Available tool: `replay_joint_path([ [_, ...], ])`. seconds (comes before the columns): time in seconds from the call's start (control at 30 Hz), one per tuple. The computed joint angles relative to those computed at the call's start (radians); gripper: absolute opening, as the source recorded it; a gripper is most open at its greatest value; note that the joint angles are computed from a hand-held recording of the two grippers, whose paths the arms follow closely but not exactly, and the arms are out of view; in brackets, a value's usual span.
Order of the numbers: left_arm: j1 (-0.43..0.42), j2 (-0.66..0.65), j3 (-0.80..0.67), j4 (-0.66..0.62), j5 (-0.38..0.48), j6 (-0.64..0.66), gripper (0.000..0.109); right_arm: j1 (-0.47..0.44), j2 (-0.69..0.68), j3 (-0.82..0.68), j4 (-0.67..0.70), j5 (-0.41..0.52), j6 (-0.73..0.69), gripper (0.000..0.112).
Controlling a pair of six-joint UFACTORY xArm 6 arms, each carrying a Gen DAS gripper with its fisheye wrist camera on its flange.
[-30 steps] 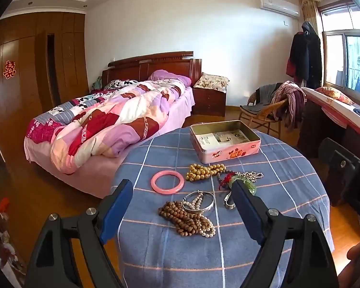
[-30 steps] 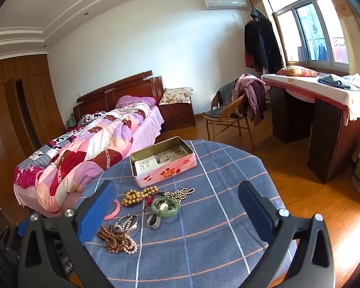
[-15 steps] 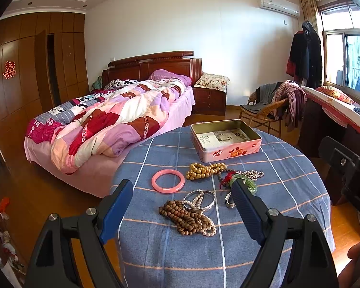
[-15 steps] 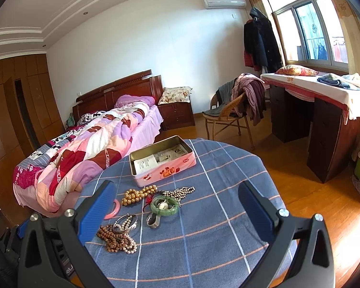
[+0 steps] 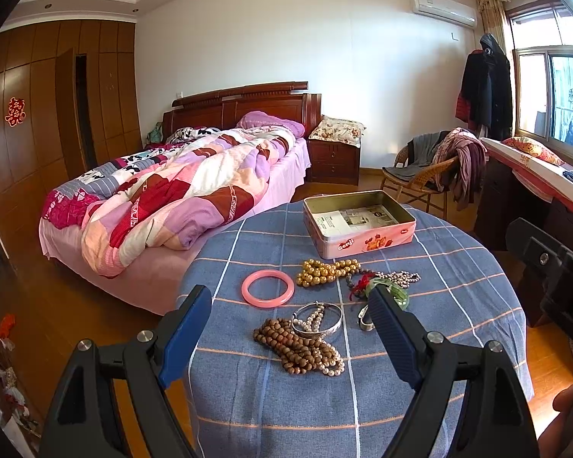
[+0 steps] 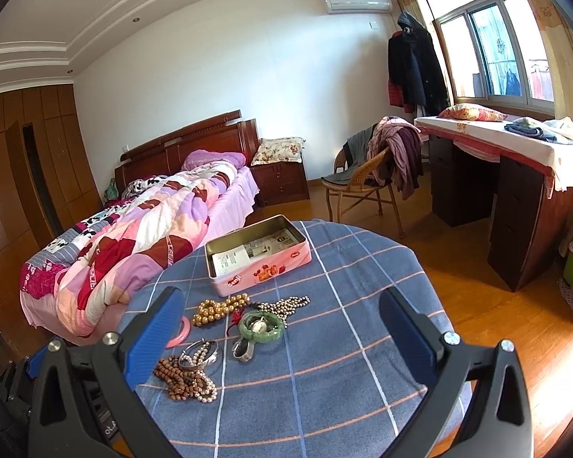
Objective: Organize jewelry
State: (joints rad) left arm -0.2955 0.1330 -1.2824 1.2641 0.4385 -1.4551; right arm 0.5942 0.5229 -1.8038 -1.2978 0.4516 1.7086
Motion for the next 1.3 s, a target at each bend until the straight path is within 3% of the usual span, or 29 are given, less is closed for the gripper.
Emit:
replay_joint_path([
  [0.33,0.000,-0.002,0.001,0.001,0.000,0.001,0.084,0.008,0.006,-0.018,0.051,0.046,-0.063,0.103],
  [0.67,0.004,0.004,0.001,-0.004,0.027,0.006,0.084,0.054,0.120,-0.190,0.128,0.272,-0.274,0.103],
  [1.0,0.016,0.022,-0.008,-0.026,0.038,0.015,0.084,0.057,0.150,-0.227,0.149,0.292,-0.327,0.103],
  [1.3,0.038,0.068,-0.042,-0.070,0.007,0.065,0.084,0.037,0.214,-0.301,0.234,0.239,-0.416,0.103],
])
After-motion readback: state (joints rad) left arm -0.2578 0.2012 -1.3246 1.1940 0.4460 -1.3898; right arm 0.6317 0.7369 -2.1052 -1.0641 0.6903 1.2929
